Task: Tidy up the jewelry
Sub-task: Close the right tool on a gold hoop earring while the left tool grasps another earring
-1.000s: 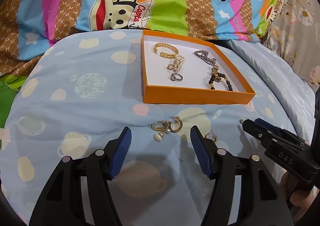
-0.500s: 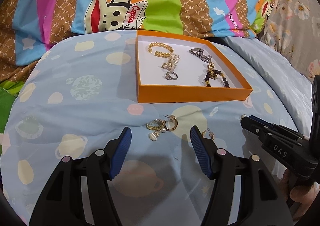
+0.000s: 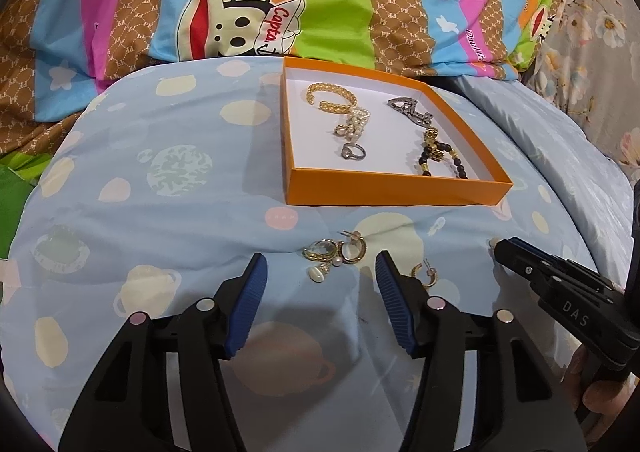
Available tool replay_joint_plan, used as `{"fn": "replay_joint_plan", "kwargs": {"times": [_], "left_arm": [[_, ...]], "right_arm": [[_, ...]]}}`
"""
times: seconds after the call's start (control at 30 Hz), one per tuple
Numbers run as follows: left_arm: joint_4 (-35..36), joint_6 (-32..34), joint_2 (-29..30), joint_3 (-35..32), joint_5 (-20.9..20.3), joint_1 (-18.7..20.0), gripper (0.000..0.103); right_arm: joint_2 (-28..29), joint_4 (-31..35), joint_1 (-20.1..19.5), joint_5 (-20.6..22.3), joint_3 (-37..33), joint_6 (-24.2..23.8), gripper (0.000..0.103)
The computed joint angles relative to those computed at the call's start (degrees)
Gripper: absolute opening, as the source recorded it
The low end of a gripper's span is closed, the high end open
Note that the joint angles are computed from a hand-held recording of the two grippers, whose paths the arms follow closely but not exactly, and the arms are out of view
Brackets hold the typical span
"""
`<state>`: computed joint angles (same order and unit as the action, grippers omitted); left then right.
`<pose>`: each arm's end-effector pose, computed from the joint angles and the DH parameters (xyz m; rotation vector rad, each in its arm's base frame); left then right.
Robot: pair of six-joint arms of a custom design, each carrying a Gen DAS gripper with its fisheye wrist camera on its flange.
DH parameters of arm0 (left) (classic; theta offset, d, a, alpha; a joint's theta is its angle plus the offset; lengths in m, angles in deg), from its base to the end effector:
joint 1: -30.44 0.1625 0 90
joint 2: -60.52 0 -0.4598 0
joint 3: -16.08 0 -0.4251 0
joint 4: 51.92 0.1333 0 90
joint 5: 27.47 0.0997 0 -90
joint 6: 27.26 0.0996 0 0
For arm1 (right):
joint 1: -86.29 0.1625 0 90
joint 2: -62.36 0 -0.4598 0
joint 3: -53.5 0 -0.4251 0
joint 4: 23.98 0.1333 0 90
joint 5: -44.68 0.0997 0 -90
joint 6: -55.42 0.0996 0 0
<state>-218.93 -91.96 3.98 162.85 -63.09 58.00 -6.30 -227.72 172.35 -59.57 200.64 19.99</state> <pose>-0.1984 -0.3452 0.0417 0.0936 2.3551 -0.9610 0.0818 -0.3959 0.1530 0.6121 -2.5556 0.6751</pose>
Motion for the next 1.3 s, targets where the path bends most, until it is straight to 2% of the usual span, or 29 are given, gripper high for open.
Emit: {"fn": "replay_joint_plan", "kwargs": {"times": [0.07,0.3,0.4,0.47,0.67,0.87,1.2,1.23,1.3], "left_arm": [[0.27,0.85,-0.01,-0.41,-0.78,0.73,0.044],[-0.38,3.95,0.55,-1.39,-1.34,1.45,0.042],[-2.97,5.81,0.81,-1.32,-2.27,1.56,0.037],[-4.11,6.61,1.05,-1.27,-2.87,1.55,0.030],[-7.77,8.73,2.11,-1.04,-2.97,-0.11,0.030],[-5.98,9.33,3.30,-3.09,-4.24,2.48,0.030],[-6.29,11.22,3.94,-4.39,-3.18,3.99,0.030],[-6.15,11.40,4.07,-4.44,-3.05,3.90,0.029],[-6.31,11.81,4.24,-4.47,-3.24,3.88,0.019]], "right_arm": [[-0.01,0.02,-0.01,0.02,-0.01,0.01,0.015],[-0.22,0.36,-0.15,0.27,0.14,0.31,0.015],[-0.27,0.46,-0.24,0.43,0.15,0.41,0.015],[-0.39,0.50,-0.32,0.64,0.18,0.43,0.015],[-0.60,0.74,-0.43,0.82,0.20,0.54,0.015],[-0.86,0.97,-0.59,1.08,0.26,0.55,0.015],[-0.86,1.07,-0.60,1.00,0.27,0.53,0.015],[-0.89,1.11,-0.65,1.04,0.25,0.52,0.015],[-0.90,1.09,-0.63,1.04,0.28,0.56,0.015]]}}
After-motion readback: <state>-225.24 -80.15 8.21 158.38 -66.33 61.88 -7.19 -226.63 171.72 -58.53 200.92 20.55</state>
